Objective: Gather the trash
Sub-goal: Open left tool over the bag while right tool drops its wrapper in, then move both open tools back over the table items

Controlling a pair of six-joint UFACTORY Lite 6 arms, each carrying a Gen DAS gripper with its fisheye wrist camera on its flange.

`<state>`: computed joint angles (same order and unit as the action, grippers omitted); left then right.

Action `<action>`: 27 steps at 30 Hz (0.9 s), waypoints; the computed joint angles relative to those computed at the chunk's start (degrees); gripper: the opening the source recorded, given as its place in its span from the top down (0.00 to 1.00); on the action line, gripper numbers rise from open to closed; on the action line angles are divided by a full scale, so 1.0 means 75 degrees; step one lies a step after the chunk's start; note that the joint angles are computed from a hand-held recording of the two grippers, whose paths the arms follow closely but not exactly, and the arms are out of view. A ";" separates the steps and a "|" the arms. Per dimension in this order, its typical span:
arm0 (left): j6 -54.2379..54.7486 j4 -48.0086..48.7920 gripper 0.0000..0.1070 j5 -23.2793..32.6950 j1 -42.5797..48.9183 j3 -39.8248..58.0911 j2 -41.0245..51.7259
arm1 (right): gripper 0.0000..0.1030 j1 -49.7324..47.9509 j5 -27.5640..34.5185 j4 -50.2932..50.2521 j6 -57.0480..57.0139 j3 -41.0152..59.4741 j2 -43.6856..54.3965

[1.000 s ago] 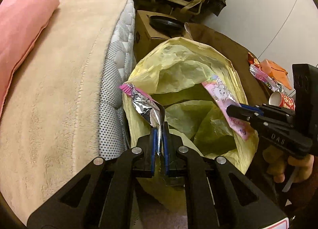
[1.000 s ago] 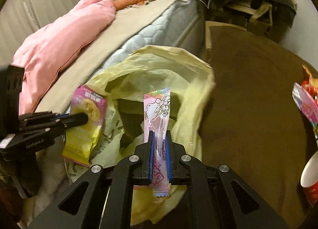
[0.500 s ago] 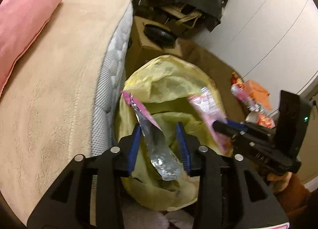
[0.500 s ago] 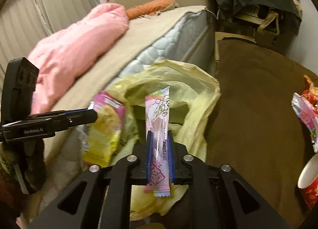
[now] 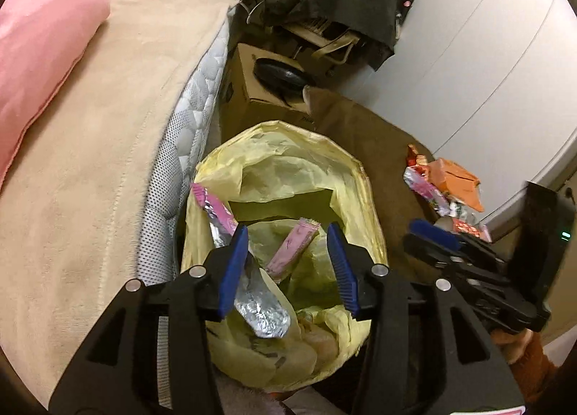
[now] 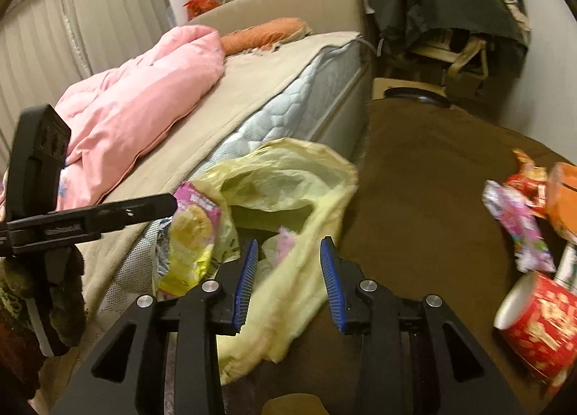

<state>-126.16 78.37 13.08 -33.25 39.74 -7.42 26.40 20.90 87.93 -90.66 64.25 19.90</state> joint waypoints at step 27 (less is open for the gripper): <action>0.3260 -0.2474 0.51 0.2867 -0.3153 0.8839 0.6808 | 0.35 -0.7267 0.2463 -0.0263 -0.3817 -0.3123 -0.2396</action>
